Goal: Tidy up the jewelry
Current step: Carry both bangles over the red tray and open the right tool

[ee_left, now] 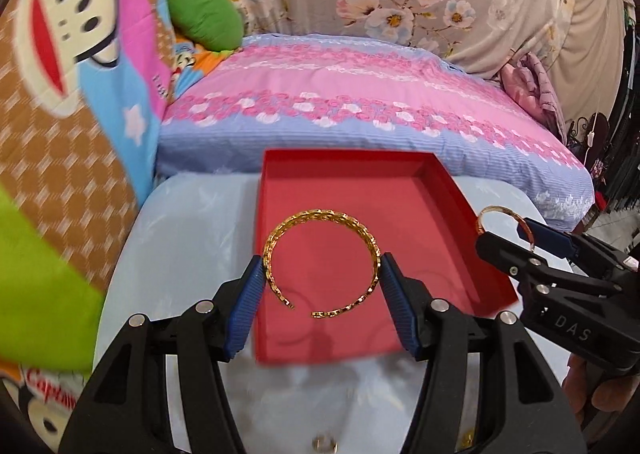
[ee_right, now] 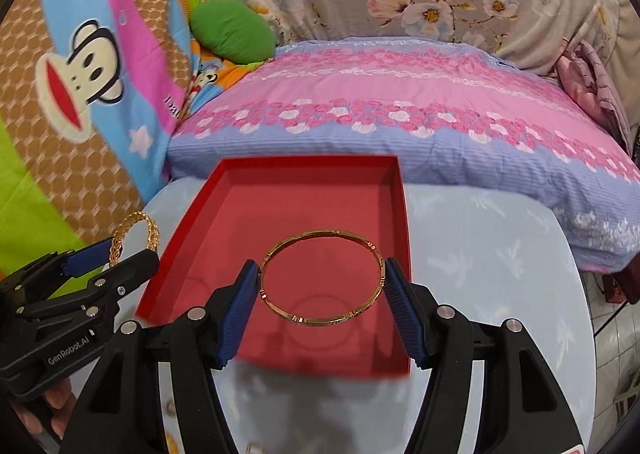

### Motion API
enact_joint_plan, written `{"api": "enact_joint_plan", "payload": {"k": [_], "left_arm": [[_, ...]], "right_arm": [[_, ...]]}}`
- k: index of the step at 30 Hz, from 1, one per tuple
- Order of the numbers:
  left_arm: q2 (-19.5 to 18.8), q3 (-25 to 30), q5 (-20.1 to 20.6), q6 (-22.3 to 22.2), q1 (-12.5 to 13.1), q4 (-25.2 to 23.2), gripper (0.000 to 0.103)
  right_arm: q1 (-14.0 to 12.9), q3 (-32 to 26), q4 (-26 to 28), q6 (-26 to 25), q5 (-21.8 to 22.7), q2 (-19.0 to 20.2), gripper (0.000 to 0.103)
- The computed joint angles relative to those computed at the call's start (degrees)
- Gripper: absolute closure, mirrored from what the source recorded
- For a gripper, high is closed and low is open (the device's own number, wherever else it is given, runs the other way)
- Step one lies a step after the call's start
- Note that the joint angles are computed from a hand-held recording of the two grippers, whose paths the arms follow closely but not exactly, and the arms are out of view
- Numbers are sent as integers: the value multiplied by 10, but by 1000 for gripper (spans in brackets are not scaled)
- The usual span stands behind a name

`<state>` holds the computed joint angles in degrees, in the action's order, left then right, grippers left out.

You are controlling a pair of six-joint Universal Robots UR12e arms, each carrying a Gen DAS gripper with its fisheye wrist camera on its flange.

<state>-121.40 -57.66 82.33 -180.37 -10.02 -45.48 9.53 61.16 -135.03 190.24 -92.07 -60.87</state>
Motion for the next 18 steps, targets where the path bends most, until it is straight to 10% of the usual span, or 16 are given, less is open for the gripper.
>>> {"api": "enact_joint_plan", "payload": {"k": [18], "left_arm": [[-175, 277, -1, 7, -6, -188, 47]], "right_arm": [[-16, -207, 145, -15, 2, 139, 42]]}}
